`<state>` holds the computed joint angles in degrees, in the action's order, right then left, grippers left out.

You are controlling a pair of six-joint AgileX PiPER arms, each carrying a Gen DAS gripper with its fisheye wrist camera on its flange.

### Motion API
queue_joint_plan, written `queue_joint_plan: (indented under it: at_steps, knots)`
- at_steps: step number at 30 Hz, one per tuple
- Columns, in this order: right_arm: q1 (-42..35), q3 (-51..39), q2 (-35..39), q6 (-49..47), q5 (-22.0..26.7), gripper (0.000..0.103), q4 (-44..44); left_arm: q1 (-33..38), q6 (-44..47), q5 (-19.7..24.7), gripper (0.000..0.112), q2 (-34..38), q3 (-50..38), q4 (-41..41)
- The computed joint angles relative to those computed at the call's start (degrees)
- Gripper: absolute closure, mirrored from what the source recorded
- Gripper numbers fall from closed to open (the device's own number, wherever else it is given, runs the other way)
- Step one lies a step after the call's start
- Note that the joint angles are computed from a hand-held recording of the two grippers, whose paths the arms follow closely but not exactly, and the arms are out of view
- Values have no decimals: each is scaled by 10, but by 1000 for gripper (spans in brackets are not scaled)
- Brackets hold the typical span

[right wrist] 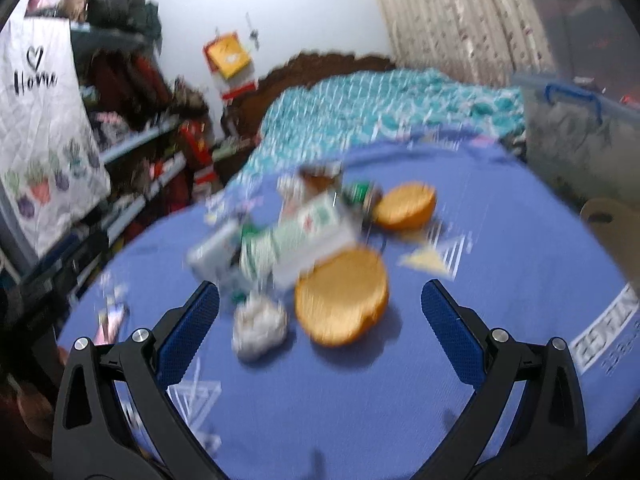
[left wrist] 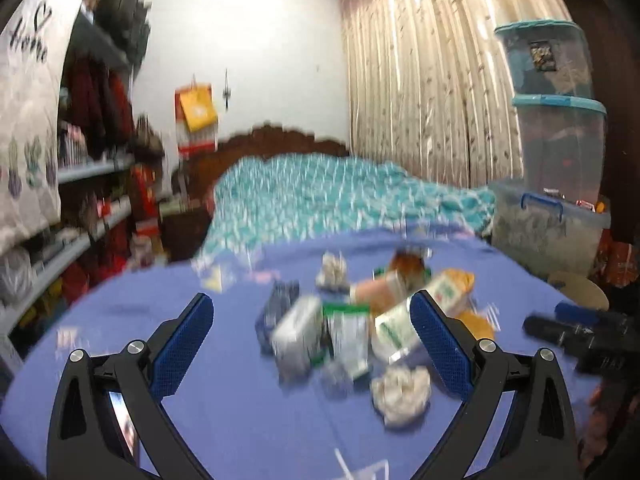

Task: Collect trash
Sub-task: 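Move both tools toward the trash pile on the bed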

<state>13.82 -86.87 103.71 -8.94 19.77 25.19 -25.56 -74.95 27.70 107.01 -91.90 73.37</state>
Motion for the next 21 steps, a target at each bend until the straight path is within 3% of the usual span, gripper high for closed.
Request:
queue_joint_plan:
  at_steps: [3, 8, 13, 21]
  knots:
    - [-5, -3, -10, -30, -25, 3, 64, 2, 5, -4, 18, 11, -24, -4]
    - [5, 31, -16, -106, -36, 3, 170, 24, 53, -40, 18, 15, -27, -111]
    - [-4, 46, 7, -195, 31, 3, 311, 46, 117, -50, 18, 23, -31, -219]
    - [3, 38, 25, -197, 61, 3, 321, 54, 139, -30, 18, 27, -30, -239]
